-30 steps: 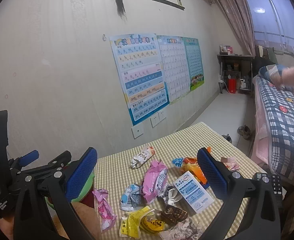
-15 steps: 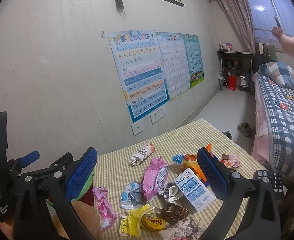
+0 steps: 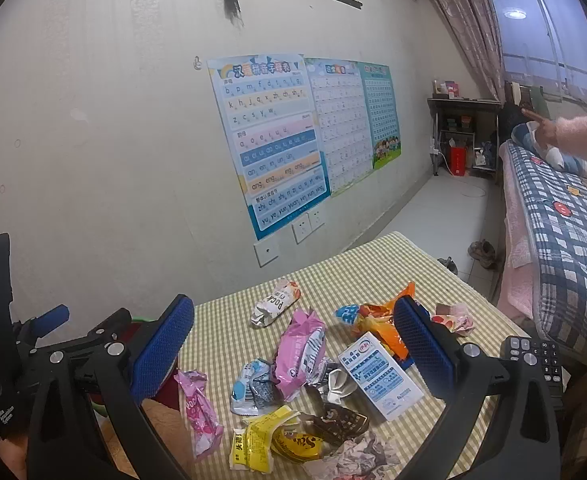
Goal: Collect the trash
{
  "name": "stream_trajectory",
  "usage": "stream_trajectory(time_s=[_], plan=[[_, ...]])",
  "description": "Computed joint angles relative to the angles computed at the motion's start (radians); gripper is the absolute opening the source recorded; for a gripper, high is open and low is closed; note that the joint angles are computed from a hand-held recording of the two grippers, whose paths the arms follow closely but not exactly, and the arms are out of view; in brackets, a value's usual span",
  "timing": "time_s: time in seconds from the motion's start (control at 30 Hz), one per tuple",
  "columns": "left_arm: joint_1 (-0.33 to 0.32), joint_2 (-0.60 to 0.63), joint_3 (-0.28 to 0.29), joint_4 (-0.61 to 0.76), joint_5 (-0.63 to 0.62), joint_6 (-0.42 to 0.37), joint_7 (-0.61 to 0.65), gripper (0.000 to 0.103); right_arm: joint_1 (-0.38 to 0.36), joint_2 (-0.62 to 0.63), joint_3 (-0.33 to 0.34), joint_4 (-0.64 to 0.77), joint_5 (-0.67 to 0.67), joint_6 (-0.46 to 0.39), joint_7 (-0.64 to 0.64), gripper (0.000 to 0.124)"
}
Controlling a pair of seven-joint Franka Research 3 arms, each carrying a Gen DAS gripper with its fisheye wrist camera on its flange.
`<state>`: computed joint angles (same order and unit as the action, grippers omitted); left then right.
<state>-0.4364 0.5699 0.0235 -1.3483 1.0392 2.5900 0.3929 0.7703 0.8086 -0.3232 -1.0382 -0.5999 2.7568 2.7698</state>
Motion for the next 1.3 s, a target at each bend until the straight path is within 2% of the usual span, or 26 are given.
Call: stream_trajectory(time_s=[0.43,0.57,1.03,1.17,1.3], plan=[[0.011,0.011,-0.019,0.017,-0.065,-0.026,0.067,0.098,0.0,0.003,-0.007,-0.004,-0.003,0.008,0.005,0.096],[0.0,0.014,-0.001,0.016,-0.04,-0.015,0.054,0.098,-0.003,0.007,-0.004,0.001,0.004,0.005,0.004,0.096],[-0.008,0.026,0.006,0.015,-0.026,-0.012,0.047,0.098,-0.006,0.0,-0.001,-0.031,0.013,0.016,0.0,0.096],[-0.03,0.045,0.016,0.038,-0.004,-0.094,0.081,0.098,-0.006,-0.015,-0.001,-0.073,0.019,0.004,-0.004,0.096],[-0.036,0.08,0.003,0.075,-0.013,-0.177,0.169,0.098,-0.013,-0.032,0.001,-0.122,0.026,0.004,0.017,0.096]])
